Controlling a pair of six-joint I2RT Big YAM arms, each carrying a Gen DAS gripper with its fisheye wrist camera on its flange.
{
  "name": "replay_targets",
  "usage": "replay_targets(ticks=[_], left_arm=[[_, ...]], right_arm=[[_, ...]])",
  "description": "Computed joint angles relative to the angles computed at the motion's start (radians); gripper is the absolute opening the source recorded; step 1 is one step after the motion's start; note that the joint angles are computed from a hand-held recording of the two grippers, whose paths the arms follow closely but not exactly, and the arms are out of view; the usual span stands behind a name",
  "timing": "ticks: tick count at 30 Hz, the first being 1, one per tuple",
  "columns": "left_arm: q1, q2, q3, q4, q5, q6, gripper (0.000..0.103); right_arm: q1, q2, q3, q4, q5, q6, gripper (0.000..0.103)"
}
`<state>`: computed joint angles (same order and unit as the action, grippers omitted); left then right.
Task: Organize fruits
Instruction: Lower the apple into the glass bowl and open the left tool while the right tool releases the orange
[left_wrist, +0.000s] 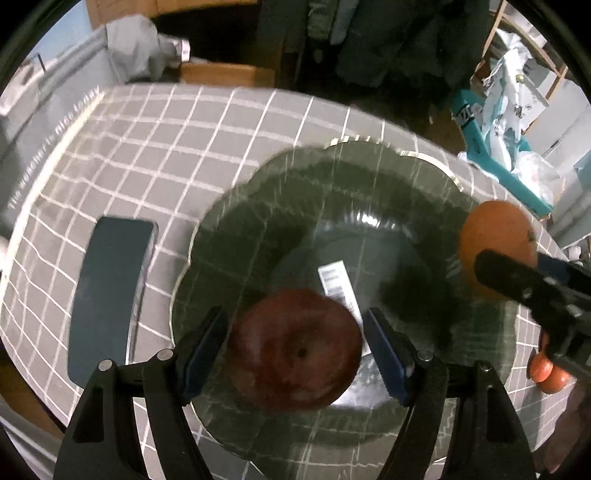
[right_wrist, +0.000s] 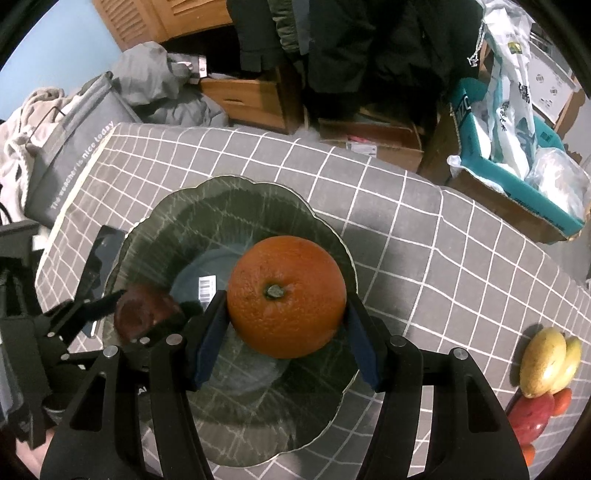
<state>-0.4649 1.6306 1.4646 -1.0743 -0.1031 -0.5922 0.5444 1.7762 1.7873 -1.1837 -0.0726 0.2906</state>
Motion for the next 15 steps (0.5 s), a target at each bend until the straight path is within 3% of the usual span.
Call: replay_targets(ticks=[15], left_arm=[[0.022, -0.073, -0.027, -0.045, -0.058, -0.046, 0.081]], right_arm=[[0.032, 0.038, 0.019, -0.038, 0.016, -0.028, 0.062]])
